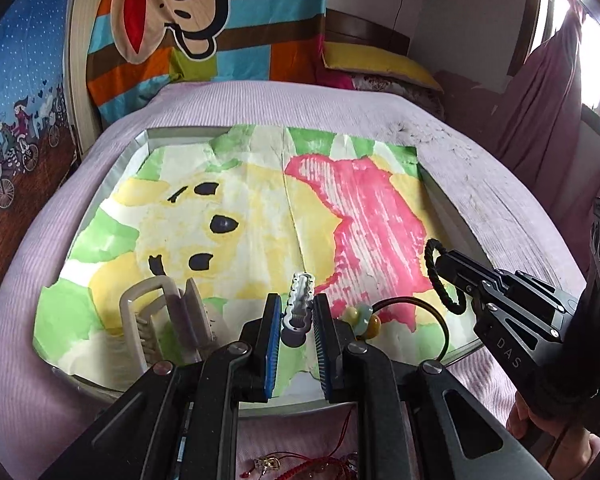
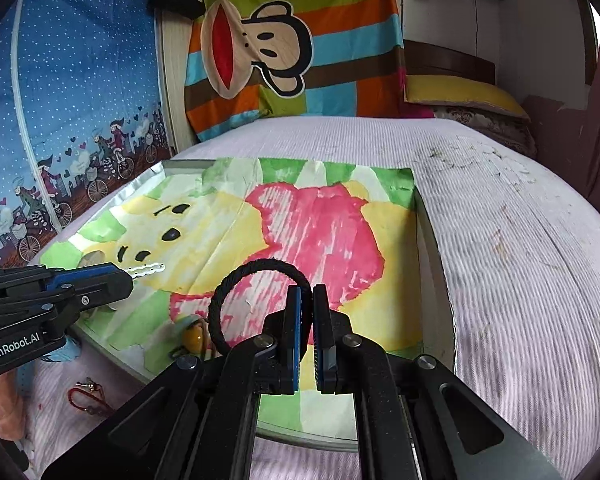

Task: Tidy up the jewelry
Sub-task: 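Carry the clip and hair tie into the grey box and release both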

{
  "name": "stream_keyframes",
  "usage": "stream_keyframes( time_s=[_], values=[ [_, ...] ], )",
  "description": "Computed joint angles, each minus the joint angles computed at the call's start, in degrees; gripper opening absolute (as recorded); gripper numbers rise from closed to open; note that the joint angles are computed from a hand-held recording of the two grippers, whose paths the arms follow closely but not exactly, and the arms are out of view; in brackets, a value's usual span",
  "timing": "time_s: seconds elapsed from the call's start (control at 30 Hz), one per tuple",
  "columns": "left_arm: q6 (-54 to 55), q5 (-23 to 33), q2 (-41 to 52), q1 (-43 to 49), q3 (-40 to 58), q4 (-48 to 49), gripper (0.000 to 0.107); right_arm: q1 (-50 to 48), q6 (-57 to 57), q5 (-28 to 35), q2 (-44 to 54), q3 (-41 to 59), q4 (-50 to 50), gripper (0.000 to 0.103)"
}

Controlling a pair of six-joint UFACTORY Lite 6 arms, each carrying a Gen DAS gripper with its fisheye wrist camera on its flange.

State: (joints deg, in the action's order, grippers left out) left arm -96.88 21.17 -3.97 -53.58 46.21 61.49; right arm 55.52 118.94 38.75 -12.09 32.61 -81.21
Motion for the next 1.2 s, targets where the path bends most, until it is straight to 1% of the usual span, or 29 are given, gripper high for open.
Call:
stream_keyframes(
  time_s=[0.1, 0.23, 0.47, 0.63, 0.67, 0.7, 0.73, 0.77, 0.8, 0.87, 0.93, 0.97, 1.0, 1.07, 1.1, 1.13, 1.2],
  values=[
    [5.29, 0.10, 2.77, 0.62, 1.76, -5.79, 0.016, -1.65, 1.02, -2.26, 2.70, 0.13, -0.49, 0.005],
    [7.49, 1.29, 4.43, -0.23, 2.80, -7.44, 0.016, -2.99, 0.29, -4.85, 5.53, 1.08, 0.05, 0.005],
    [4.80, 1.90, 3.82, -1.13, 1.86, -5.67, 0.016, -3.81, -1.92, -7.44, 7.60, 2.13, 1.16, 0.005],
    [3.47, 1.24, 2.71, -0.70, 0.65, -4.36, 0.016, -3.52, -1.47, -7.89, 7.22, 1.27, 0.95, 0.009],
    [2.79, 1.06, 2.19, -0.76, 0.21, -3.77, 0.016, -3.60, -1.18, -7.95, 6.57, 0.79, 0.74, 0.013],
    [1.66, 0.73, 1.53, -0.85, -0.39, -2.81, 0.016, -3.28, -0.70, -7.68, 5.93, 0.36, 0.59, 0.021],
    [-0.20, 0.55, 0.67, -1.07, -1.20, -1.24, 0.016, -2.95, -0.09, -7.30, 4.89, -0.39, 0.18, 0.025],
    [-2.45, 0.65, -0.36, -1.49, -2.15, 0.66, 0.017, -2.31, 0.54, -6.56, 3.84, -1.13, -0.16, 0.033],
    [-4.92, 0.75, -1.24, -1.89, -3.05, 2.79, 0.018, -1.25, 0.96, -5.28, 2.81, -1.78, -0.12, 0.037],
    [-9.58, 1.28, -3.17, -2.88, -4.93, 6.74, 0.020, 0.98, 1.16, -2.43, 0.24, -3.24, 0.46, 0.038],
    [-14.42, 2.45, -5.21, -4.17, -6.90, 10.71, 0.022, 3.59, 1.18, 0.91, -2.08, -4.31, 1.62, 0.044],
    [-16.64, 3.31, -6.15, -4.89, -7.82, 12.55, 0.026, 5.07, 1.37, 2.92, -3.33, -4.89, 2.15, 0.051],
    [-18.42, 4.51, -7.11, -5.82, -8.64, 13.92, 0.029, 6.70, 1.86, 4.90, -4.44, -5.44, 2.45, 0.054],
    [-21.77, 7.55, -9.11, -7.91, -10.21, 16.26, 0.051, 9.58, 2.08, 8.58, -7.03, -6.52, 3.61, 0.057],
    [-23.76, 8.72, -10.37, -8.87, -11.21, 17.83, 0.056, 11.15, 2.53, 10.49, -8.17, -7.00, 4.10, 0.060],
    [-25.50, 10.44, -11.49, -10.12, -12.08, 19.05, 0.061, 12.61, 2.85, 12.29, -9.59, -7.61, 4.63, 0.062],
    [-26.83, 13.76, -13.27, -12.57, -13.18, 19.85, 0.062, 15.68, 3.87, 15.73, -11.83, -8.60, 5.35, 0.069]
  ],
)
